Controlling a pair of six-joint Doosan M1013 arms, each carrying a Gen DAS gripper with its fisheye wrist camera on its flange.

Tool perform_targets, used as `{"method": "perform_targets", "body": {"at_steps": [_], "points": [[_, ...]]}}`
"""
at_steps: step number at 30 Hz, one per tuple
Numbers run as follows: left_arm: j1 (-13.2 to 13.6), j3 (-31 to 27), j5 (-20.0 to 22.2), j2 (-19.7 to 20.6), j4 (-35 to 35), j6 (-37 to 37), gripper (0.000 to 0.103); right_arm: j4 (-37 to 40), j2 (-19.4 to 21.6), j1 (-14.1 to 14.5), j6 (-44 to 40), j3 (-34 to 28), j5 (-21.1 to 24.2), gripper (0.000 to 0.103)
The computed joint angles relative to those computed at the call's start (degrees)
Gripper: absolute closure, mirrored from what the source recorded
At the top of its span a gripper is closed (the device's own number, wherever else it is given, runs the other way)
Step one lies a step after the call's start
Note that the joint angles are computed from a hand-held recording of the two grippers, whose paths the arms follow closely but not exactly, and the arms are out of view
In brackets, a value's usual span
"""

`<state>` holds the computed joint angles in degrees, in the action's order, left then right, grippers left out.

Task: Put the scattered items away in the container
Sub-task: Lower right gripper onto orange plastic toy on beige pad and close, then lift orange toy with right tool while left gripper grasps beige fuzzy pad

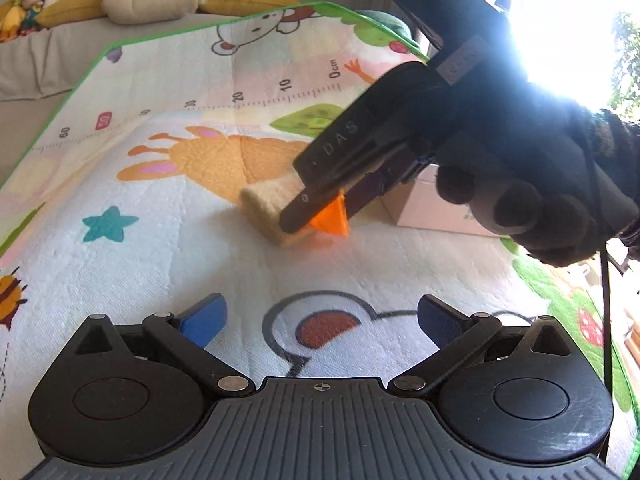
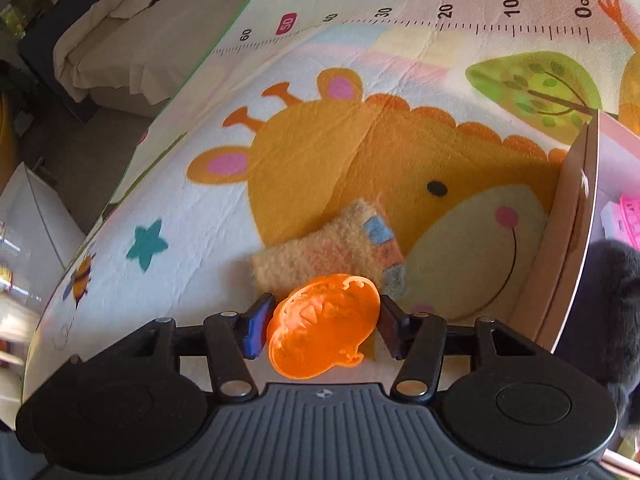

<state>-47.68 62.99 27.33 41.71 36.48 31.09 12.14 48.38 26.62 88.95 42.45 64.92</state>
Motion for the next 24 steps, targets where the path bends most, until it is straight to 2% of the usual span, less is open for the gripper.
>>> {"method": "perform_targets", "body": {"at_steps": [5, 8, 10, 12, 14, 17, 20, 22, 24], "points": [[-0.8, 0.7, -1.4, -0.6, -5.9, 10.1, 0.0, 2.4, -8.8, -0.6, -3.1, 15.5, -5.7, 0.049], [-1.3, -0.2, 0.1, -0.3, -4.4, 11.1, 0.0, 3.7, -13.6, -1.9, -1.4, 23.4, -9.9, 0.049], [-1.6, -1.7, 1.7, 0.4, -2.9, 10.3, 0.0, 1.3, -17.1, -2.4, 0.8, 29.0, -15.2, 0.049], [-1.7, -3.7, 3.7, 1.4, -1.1, 9.1, 0.0, -4.5, -20.2, -2.3, 5.4, 34.1, -20.9, 0.048], [-1.7, -6.4, 5.8, 2.9, 0.7, 8.1, 0.0, -9.3, -22.5, -2.3, 10.6, 38.5, -25.9, 0.033], [-1.3, -11.8, 9.2, 5.7, 3.9, 7.1, 0.0, -16.5, -25.8, -2.2, 19.4, 44.8, -33.4, 0.021], [-0.2, -15.9, 8.8, 7.9, 4.4, 9.6, 0.0, -21.9, -28.2, -1.9, 28.1, 50.0, -39.4, 0.017], [1.1, -19.5, 8.2, 9.8, 0.8, 13.9, 0.0, -23.9, -29.3, -1.6, 33.5, 52.7, -42.4, 0.017], [2.0, -24.0, 10.2, 12.2, -2.5, 16.8, 0.0, -27.8, -30.1, -1.2, 40.2, 54.8, -44.7, 0.017]]}}
